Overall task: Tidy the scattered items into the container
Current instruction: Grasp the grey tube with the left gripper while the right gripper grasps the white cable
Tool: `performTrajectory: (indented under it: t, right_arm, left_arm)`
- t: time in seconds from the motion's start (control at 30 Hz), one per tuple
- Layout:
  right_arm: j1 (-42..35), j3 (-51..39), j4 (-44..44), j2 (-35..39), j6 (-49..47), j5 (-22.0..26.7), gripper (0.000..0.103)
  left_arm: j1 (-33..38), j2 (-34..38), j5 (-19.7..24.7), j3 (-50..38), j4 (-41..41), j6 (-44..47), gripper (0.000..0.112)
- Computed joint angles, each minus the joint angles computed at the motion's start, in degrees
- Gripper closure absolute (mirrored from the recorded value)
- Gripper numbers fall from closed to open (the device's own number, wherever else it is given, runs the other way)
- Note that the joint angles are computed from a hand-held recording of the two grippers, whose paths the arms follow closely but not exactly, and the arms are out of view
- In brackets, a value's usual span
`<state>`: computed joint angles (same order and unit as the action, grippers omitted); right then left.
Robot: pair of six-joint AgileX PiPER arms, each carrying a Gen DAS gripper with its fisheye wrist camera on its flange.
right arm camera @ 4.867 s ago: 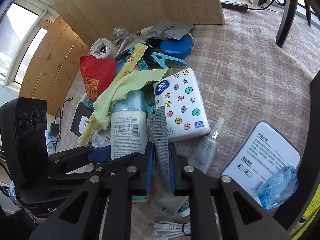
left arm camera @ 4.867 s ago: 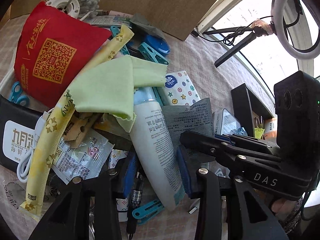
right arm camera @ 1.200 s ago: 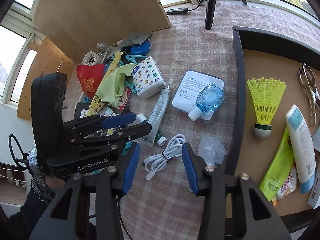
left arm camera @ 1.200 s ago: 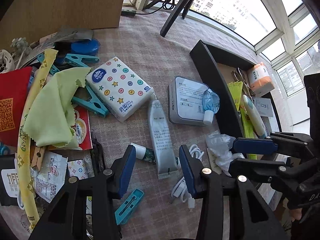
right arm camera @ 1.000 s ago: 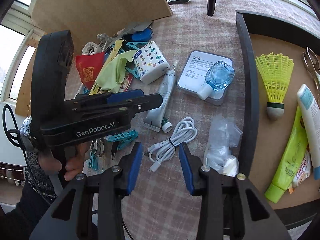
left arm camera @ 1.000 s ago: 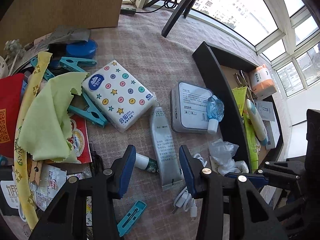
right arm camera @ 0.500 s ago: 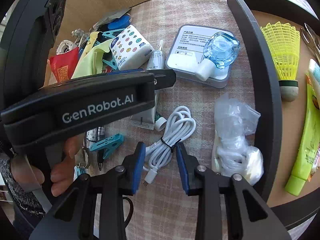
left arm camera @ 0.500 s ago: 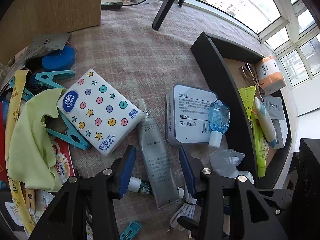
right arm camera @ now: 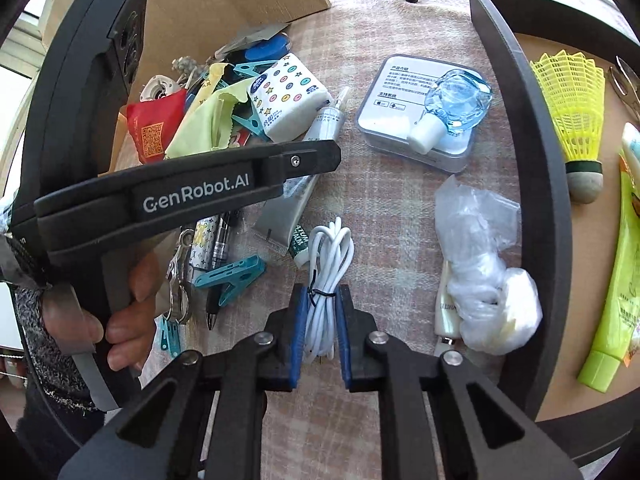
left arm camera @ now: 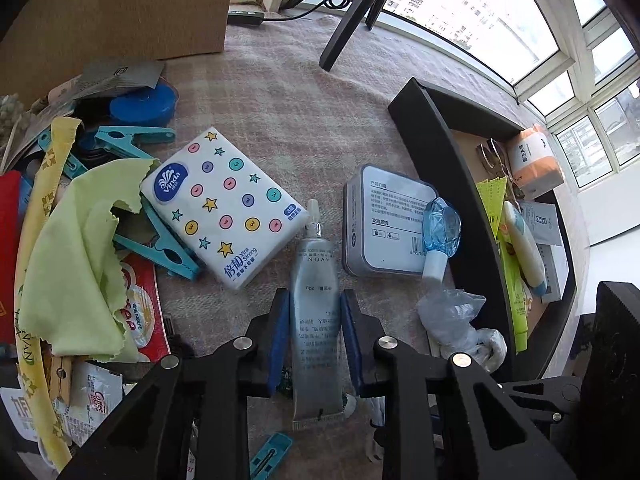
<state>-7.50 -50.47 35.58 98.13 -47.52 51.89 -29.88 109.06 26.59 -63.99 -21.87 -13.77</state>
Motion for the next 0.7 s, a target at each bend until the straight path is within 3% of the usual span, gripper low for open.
performTrajectory:
  t: [0.2,0.37,0.53,0.7]
  right_arm:
    - [-3.01,-0.09,2.07,-1.72,-2.82,2.8,0.09]
    - [-6.99,-2.4,2.99,-5.08,-5.13,7.63,0.09]
    - [-15.72,-7.0,2.34,-8.27,-8.11,15.85,0.09]
    - [-22.91,-13.32,0.62,-6.55,-9.03,17.68,0.09]
  left_arm:
    - [-0.42,-5.12,-1.9,4.05,0.2,-2.47,0.089]
    - [-2.1,-10.37,-2.6,5.66,5.71,-9.09,0.089]
    - [-5.41,-10.99,-2.89,2.78,8.0,-13.0,0.089]
    - [-10.17,-8.83,-1.21,-4.2,8.39,-13.95,0.089]
